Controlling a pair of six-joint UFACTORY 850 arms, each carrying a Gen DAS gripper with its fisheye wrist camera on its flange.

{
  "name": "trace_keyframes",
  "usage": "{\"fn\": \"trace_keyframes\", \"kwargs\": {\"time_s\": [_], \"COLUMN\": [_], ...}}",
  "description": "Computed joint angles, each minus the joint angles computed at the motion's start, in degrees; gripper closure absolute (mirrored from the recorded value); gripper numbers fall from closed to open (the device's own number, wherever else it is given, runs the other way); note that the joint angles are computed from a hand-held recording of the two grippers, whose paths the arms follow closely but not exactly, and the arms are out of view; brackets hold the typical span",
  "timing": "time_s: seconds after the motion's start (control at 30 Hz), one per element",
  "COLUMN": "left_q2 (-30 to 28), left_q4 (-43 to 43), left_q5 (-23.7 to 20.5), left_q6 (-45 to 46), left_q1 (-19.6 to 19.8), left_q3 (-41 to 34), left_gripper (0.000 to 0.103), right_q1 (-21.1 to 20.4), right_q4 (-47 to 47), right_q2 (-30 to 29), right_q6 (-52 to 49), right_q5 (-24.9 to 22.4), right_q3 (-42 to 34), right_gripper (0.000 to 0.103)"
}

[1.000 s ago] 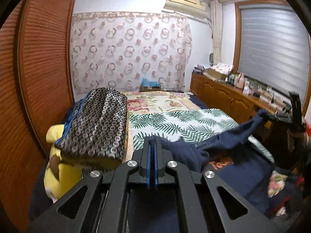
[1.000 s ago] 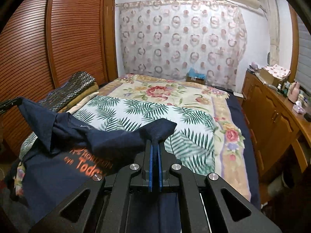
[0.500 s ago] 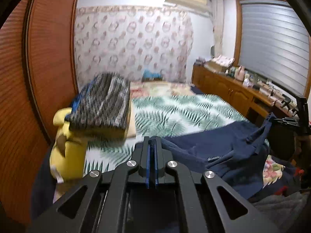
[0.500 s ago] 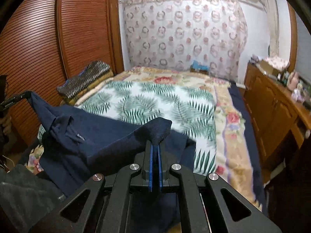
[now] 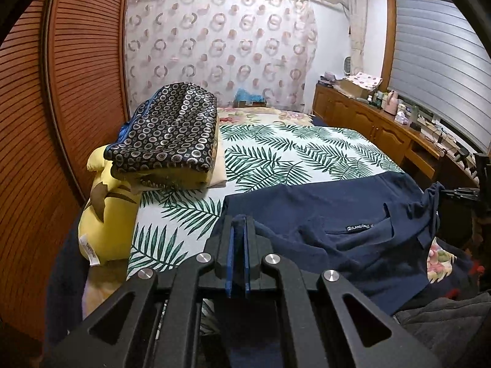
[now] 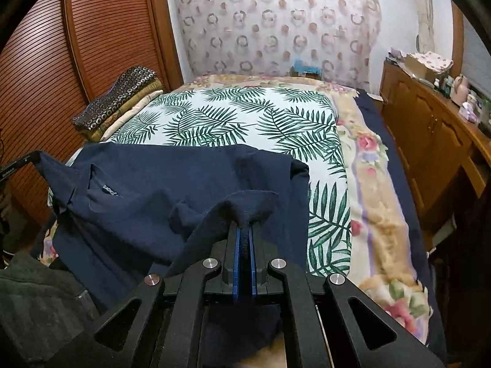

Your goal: Fold small clothes

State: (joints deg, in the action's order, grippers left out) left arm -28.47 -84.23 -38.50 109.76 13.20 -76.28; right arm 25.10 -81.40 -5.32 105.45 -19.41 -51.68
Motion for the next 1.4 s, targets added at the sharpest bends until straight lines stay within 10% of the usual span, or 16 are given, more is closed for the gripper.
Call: {"fn": "trace_keyframes", "kwargs": {"time_s": [0.4,0.7,0.97,1.4], "left_q2": [-0.4,-5.6,-12.2,-23.5], "left_q4": [-1.8,3.4,12.2,34.9], "left_q5": [-3.6,-0.9,1.5,-2.6], "left_q6": [1.3,-5.3,-15.4,-37.1], "left_q1": [0.1,-2.3,-4.4,-6.3], "left_q3": [-2.0,-7.9,-17.8,-33.3], "left_gripper": [0.023,0.022,0.022,0.039], "right_q1": [1.7,1.9,-2.9,-9.6], "right_q4": [-7.8,-13.6,-20.2,4.2], "right_q2": [2.3,3.5,-2.5,-15.1], "right_q6": [7.7,13.1,18.7,-6.5], "right_q5": [-2.1,-4.8,-1.3,7.2], "right_q3": [3.0,3.7,-0.5,-11.7], "right_gripper": [0.095,0.060,0.052,0.051]}}
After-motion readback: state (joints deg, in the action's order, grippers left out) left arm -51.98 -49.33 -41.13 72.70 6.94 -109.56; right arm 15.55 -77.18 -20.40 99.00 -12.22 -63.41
